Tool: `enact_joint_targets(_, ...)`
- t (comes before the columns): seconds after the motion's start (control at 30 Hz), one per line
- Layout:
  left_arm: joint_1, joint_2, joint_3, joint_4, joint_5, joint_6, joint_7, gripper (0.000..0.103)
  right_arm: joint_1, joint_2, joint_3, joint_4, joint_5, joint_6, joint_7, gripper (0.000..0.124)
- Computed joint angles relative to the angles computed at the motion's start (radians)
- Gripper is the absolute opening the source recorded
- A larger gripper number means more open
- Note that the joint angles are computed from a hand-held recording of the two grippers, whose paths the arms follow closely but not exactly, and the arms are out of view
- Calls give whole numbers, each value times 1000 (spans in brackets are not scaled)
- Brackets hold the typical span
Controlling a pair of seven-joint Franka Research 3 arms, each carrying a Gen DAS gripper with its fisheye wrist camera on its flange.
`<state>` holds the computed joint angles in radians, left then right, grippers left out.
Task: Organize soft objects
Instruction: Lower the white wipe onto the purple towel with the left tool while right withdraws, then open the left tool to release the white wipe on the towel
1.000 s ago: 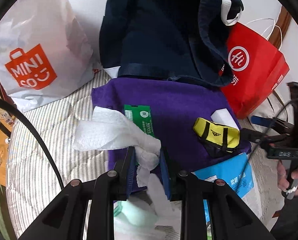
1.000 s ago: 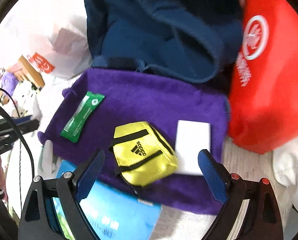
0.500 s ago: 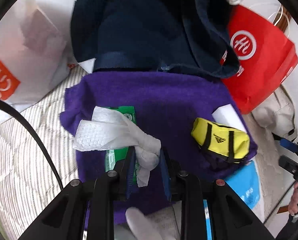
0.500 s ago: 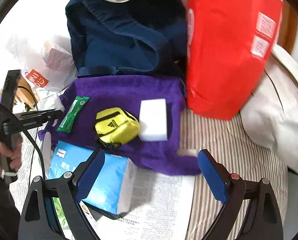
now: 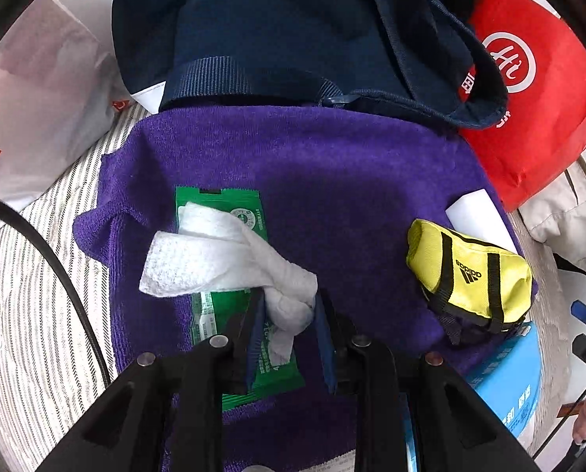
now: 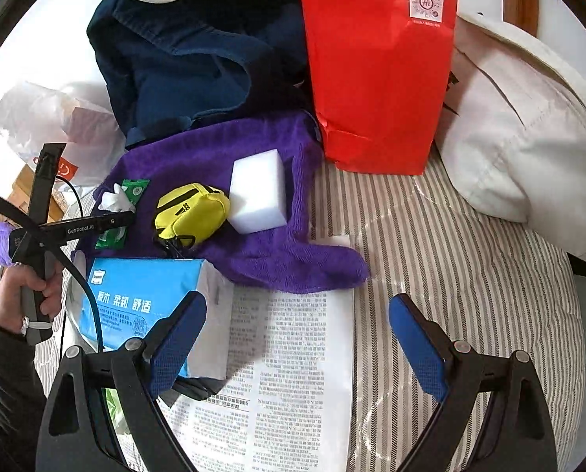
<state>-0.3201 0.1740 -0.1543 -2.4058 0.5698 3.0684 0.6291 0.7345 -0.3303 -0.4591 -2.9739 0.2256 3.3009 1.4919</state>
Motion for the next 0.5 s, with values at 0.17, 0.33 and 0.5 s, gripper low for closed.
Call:
enact_joint_targets(0.17, 7, 0, -15, 6, -24, -19, 19, 44, 72, -7, -91, -5, -8, -3, 1, 93)
enact_joint_targets(0.33, -46, -28, 42, 11, 125, -67, -123, 79, 76, -18, -96, -20, -5, 4, -8, 93)
enact_joint_targets(0.5, -7, -66, -4, -11, 126, -93, -137, 79, 77, -40, -96, -32, -4, -3, -10, 93)
